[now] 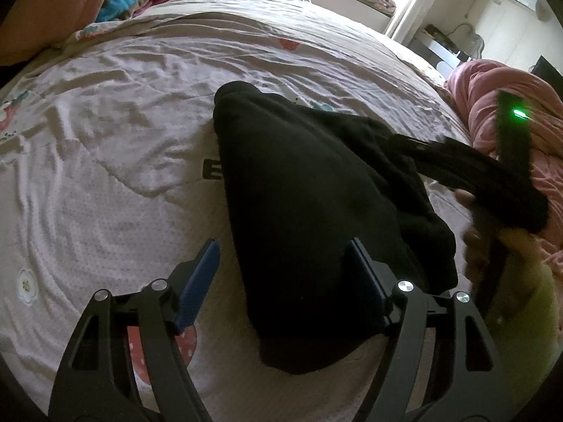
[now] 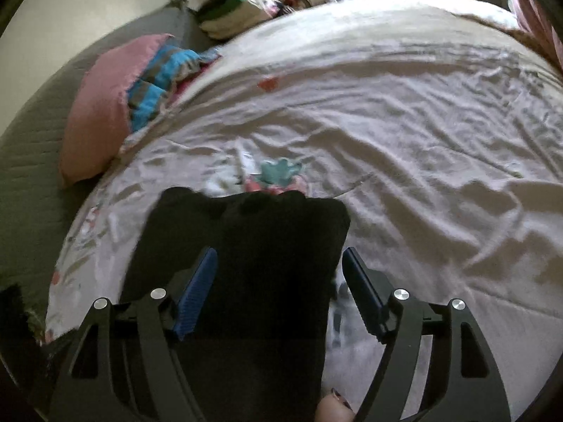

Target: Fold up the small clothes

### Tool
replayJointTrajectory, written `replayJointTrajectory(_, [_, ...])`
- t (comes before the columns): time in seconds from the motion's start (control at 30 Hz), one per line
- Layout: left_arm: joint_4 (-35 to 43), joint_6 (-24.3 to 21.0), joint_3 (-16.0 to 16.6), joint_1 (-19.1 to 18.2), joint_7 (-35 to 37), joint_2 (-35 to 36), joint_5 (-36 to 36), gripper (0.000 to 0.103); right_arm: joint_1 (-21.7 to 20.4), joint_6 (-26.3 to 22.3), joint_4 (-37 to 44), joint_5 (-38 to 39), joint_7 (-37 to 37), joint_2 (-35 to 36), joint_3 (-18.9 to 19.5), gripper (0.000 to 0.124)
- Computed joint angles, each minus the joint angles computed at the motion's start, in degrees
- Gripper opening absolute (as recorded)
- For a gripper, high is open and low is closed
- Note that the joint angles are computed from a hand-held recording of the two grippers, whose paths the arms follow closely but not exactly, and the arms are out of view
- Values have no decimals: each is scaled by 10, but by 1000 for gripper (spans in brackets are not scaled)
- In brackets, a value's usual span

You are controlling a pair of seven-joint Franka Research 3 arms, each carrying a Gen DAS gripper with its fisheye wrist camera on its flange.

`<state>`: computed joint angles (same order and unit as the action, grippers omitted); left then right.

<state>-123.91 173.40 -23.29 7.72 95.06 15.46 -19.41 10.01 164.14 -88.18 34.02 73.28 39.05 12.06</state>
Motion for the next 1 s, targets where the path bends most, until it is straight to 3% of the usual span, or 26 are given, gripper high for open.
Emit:
replayJointTrajectory(0.03, [-1, 2, -2, 2, 2, -1, -1, 67, 10, -25, 28, -15, 13, 17, -12, 51])
replayJointTrajectory(0.07, [-2, 2, -5, 5, 5, 0, -4, 67, 23, -39, 43, -15, 14, 26, -27, 21])
replayJointTrajectory(0.1, [-3, 4, -8, 8, 9, -1, -7, 67, 22, -31, 43, -34, 23, 27, -23, 16])
replayJointTrajectory(0.23, [-6, 11, -22, 25, 25, -1, -25, 69, -61, 61, -14, 58, -121, -2, 97, 14])
replayJointTrajectory(0.3, [-2, 9, -36, 38, 38, 4, -41, 69, -56, 82, -24, 71, -125, -7, 87, 14])
replayJointTrajectory(0.4, [-1, 8, -47, 45, 55, 7, -55, 69, 5, 57, -17, 25, -58, -1, 3, 14])
replayJointTrajectory(0.57, [-2, 7, -43, 41, 62, 4, -64, 69, 50, 79, -34, -38, 10, -4, -49, 28])
replayJointTrajectory(0.67, [-5, 8, -36, 34, 62, -1, -64, 70, 65, 102, -63, -65, 47, -26, -68, 50])
replayJointTrajectory(0.8, [-9, 11, -39, 35, 70, -8, -78, 70, -2, 157, -114, -53, 5, -60, 16, 64])
replayJointTrajectory(1.0, [-14, 14, -38, 32, 86, -19, -100, 70, -73, 210, -175, -46, -34, -100, 108, 85])
